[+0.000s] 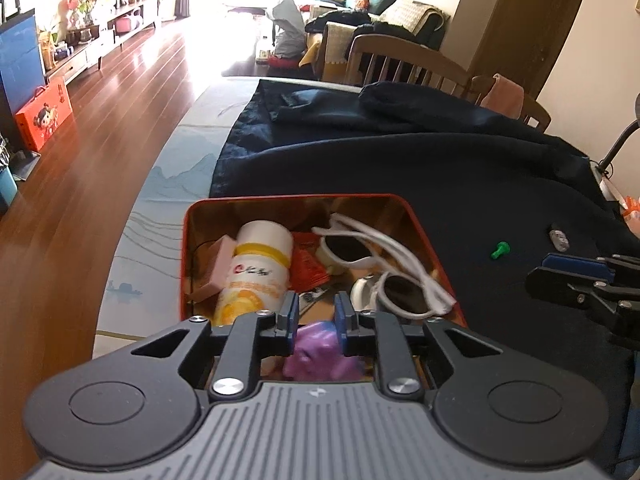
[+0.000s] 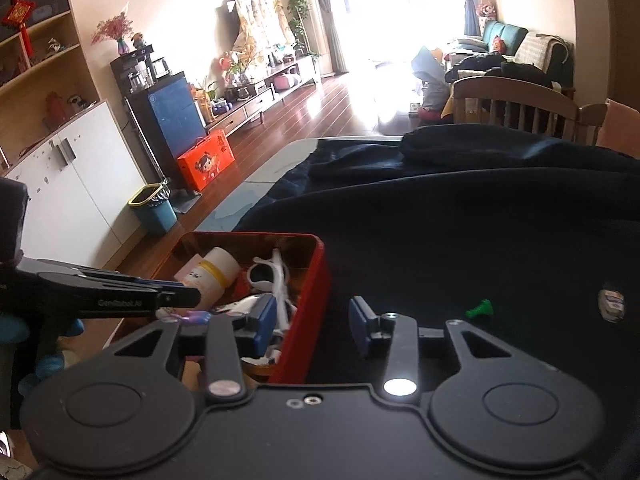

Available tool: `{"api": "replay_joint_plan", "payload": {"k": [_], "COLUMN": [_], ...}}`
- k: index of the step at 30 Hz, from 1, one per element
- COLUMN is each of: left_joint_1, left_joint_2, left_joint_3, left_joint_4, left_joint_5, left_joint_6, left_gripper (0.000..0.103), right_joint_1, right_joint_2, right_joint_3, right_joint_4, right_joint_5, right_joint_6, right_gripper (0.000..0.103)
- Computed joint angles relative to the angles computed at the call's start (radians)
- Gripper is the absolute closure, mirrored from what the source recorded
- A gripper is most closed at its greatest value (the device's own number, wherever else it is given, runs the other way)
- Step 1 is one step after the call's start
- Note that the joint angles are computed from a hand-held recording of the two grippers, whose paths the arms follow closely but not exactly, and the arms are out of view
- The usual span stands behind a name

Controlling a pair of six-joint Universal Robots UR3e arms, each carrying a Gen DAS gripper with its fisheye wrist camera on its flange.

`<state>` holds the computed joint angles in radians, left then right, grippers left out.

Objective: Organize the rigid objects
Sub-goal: 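Open the left tool to drop the clipper in the box while the right tool releases the sunglasses, then move both tools back over the cloth toward the green piece and bottle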

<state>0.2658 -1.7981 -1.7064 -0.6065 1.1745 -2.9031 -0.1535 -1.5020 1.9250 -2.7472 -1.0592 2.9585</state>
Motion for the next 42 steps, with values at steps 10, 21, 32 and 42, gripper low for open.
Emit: {"api": "replay_joint_plan", "payload": {"k": [10,21,32,42], "left_joint_1": [-0.129,-0.362,-0.534,-0.600], "left_joint_2": [0.036,-0.117,-0.387,-0.637], "left_joint_3": [-0.016,0.173,0.519,0.856], "left_joint_4": [0.109,0.164,0.112,-0.027], "left_joint_5": [0.046,0.202,0.333,0.406], "left_joint_6": [-0.122,-0.247,-0.350,-0.385], "left_gripper": [0.039,0.034,0.024,0.021], "right_joint_1": [-0.209,-0.473,-0.535,-0.495], "right_joint_2": [-0.163,-0.192,-0.040,0.194], "right_joint_3": [0.120,0.159,0.086,-0.071], "right_joint_4": [0.103,0.146,0.050,0.010], "right_joint_5": [0.113,0.191,0.160,0.077], "right_joint_6": [-0.172,-0.315,-0.355,-0.317], "right_gripper": [0.051,0.028,0.004,0.000]}}
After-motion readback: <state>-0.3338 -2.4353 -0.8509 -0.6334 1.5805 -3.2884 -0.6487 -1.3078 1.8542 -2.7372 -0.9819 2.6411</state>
